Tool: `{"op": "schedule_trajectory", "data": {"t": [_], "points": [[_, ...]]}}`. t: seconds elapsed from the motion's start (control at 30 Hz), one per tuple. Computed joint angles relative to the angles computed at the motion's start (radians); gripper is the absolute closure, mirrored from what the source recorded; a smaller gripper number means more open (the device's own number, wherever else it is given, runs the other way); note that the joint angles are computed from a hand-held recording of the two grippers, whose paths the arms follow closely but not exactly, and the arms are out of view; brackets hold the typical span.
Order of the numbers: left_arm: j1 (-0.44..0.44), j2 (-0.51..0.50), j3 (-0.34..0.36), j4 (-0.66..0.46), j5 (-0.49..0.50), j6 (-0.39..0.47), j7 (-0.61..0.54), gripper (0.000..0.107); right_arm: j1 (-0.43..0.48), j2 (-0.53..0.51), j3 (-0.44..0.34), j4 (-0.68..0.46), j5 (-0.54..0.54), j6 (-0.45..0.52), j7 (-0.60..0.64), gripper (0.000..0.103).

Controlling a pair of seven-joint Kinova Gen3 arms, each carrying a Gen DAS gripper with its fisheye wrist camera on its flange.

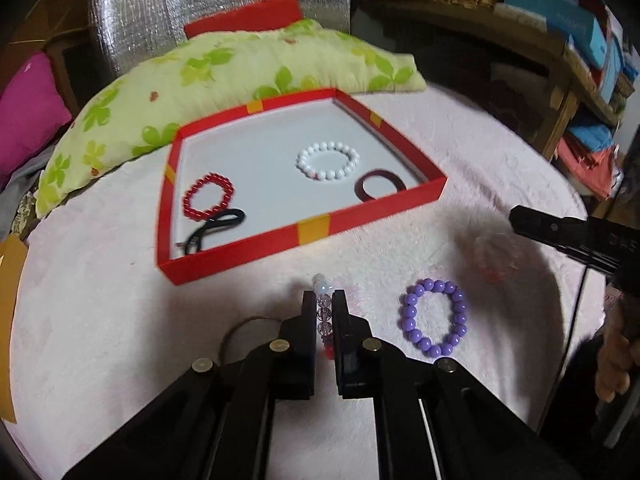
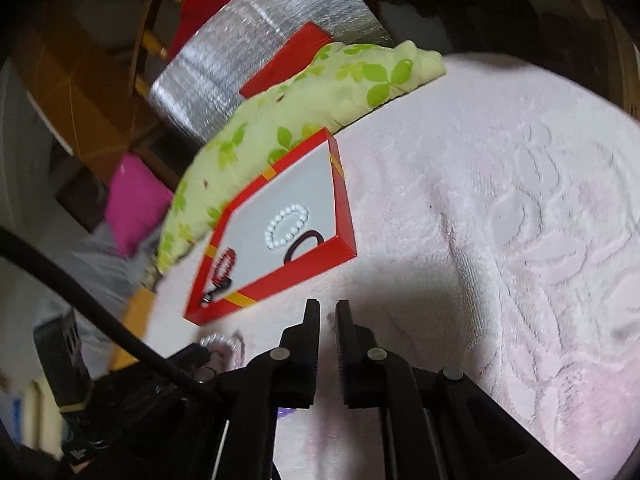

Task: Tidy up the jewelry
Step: 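Grasp the pink-and-white beaded bracelet with the left tool, then carry the pink-and-white bracelet over the tray with the left tool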

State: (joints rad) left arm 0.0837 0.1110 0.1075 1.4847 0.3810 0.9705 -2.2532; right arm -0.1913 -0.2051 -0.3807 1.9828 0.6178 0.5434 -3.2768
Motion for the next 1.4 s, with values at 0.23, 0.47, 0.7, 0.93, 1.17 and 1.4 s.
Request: {"op": "schedule_trajectory", "data": {"t": [0.23,0.47,0.7,0.93,1.17,1.4], "points": [[-0.077,-0.065,-0.049,0.042,0.146,0.027,-0.134,0.100,-0.089,-0.043,0.131,0.100,0.074,-0.186,-0.161,0.094],[-0.130,-0.088,-0.094,0.065,0.254,0.049,-0.235,0.100,-0.306,-0.059,0.300,0.128,0.208,-0.145,-0.354,0.094],[-0.174,-0.078,-0.119,0.090,0.299,0.061,-0.279,0.100,-0.062,0.016,0.044,-0.025,-0.025,0.139,-0.091,0.089],[-0.210,-0.066,-0.124,0.116,0.321,0.058,-0.305,0.100,0.073,0.159,-0.193,-0.190,0.010,0.424,0.058,0.050],[-0.238,-0.054,-0.125,0.131,0.367,0.068,-0.348,0.100,-0.062,0.231,-0.163,-0.247,0.111,0.578,0.068,0.094],[-0.271,-0.024,-0.128,0.128,0.405,0.090,-0.364,0.100,-0.167,0.153,-0.103,-0.185,0.245,0.469,-0.055,0.094]]}}
